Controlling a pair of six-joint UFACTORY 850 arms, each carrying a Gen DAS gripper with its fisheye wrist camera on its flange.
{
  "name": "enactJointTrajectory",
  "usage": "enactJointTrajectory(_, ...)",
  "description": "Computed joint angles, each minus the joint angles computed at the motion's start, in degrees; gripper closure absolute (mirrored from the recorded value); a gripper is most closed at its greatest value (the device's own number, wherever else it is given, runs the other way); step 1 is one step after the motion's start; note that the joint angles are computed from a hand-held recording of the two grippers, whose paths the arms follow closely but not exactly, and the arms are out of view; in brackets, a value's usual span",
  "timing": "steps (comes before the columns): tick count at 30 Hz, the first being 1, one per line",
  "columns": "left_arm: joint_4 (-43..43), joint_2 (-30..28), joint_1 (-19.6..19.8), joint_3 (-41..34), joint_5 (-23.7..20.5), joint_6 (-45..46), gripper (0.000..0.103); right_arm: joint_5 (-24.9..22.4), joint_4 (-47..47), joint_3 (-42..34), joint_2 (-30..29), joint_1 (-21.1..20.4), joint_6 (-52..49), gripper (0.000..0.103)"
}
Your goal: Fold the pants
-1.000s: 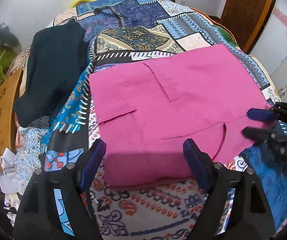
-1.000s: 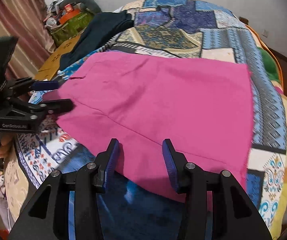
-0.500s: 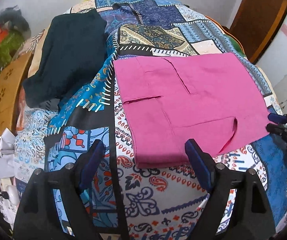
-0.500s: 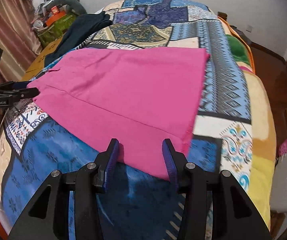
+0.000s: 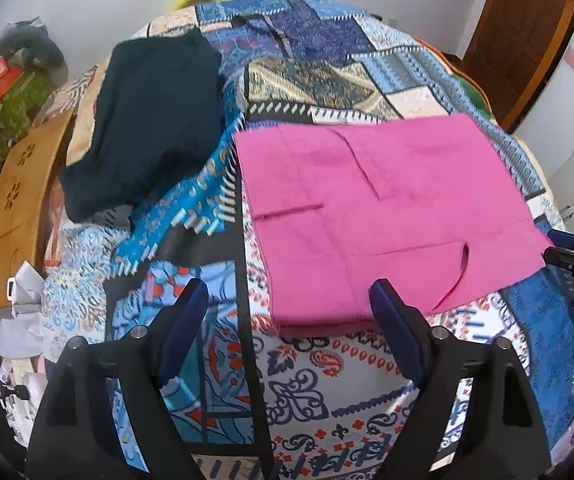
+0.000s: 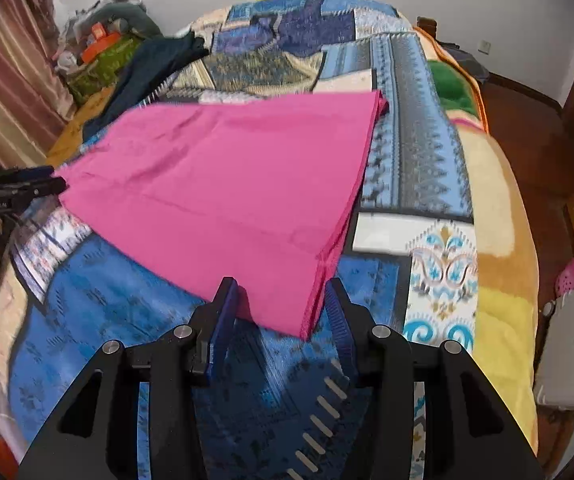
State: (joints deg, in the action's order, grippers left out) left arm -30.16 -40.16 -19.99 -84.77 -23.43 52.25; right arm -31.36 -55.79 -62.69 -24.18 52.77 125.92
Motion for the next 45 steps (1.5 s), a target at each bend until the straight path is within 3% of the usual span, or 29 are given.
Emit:
enactJointTrajectory(5,-0.9,-1.0,0.0,-3.7,-0.2,-0.7,0.019,-2.8,-2.9,-0.6,1.3,-1.2,-0.6,0.062)
enactJointTrajectory(14,4.2,-10.7,-0.7,-19.8,-7.3,-11.7,0.019,-2.9,-7.3,-0.6,1.8,-6.2,-1.1,0.062)
enactJointTrajectory(17,7.6,-15.4,-1.0,-26.7,-10.7,-17.8,0.021,-1.3,-8.4,0.0,1.7,-8.2,-0.7,0.062)
enactJointTrajectory(22,11.5,-23.7,-1.4,-38.9,-18.3,-24.3,0.045,1.5,-7.6,0.3,0.6,-11.9,-3.1,0.062)
enactJointTrajectory(24,11.6,-26.8,-1.5,-43.4,-21.7,-25.2,0.05,2.5,-7.1,0.3,0.0,-13.5,-4.5,0.062)
enactJointTrajectory(33,8.8,-38.2,-0.5,-61.1,-34.4,-28.4,0.051,9.0,-5.0,-0.5,-3.2,-20.4,-7.2,0.062)
enactJointTrajectory(35,8.9,-37.5,-0.7,-59.8,-33.5,-27.5,0.053,11.6,-7.8,0.1,-3.5,-21.6,-2.6,0.062)
enactJointTrajectory(39,10.6,-31.7,-1.5,-49.4,-25.5,-24.6,0.064,12.5,-8.4,-0.8,-4.9,-22.3,-2.3,0.064)
enactJointTrajectory(41,11.5,-29.1,-1.9,-45.0,-21.4,-22.7,0.069,11.1,-5.9,-2.0,-5.9,-22.0,-6.3,0.074)
enactJointTrajectory(43,17.3,-24.7,-3.2,-37.3,-13.1,-23.5,0.093,10.2,-2.9,-2.9,-6.6,-21.8,-10.9,0.086)
enactJointTrajectory(44,19.9,-23.8,-3.5,-35.6,-11.0,-24.5,0.093,9.1,-0.2,-3.8,-7.1,-21.6,-15.0,0.094)
enactJointTrajectory(45,21.1,-22.8,-3.7,-33.6,-9.3,-24.5,0.094,7.6,2.4,-4.7,-7.6,-21.4,-18.9,0.095)
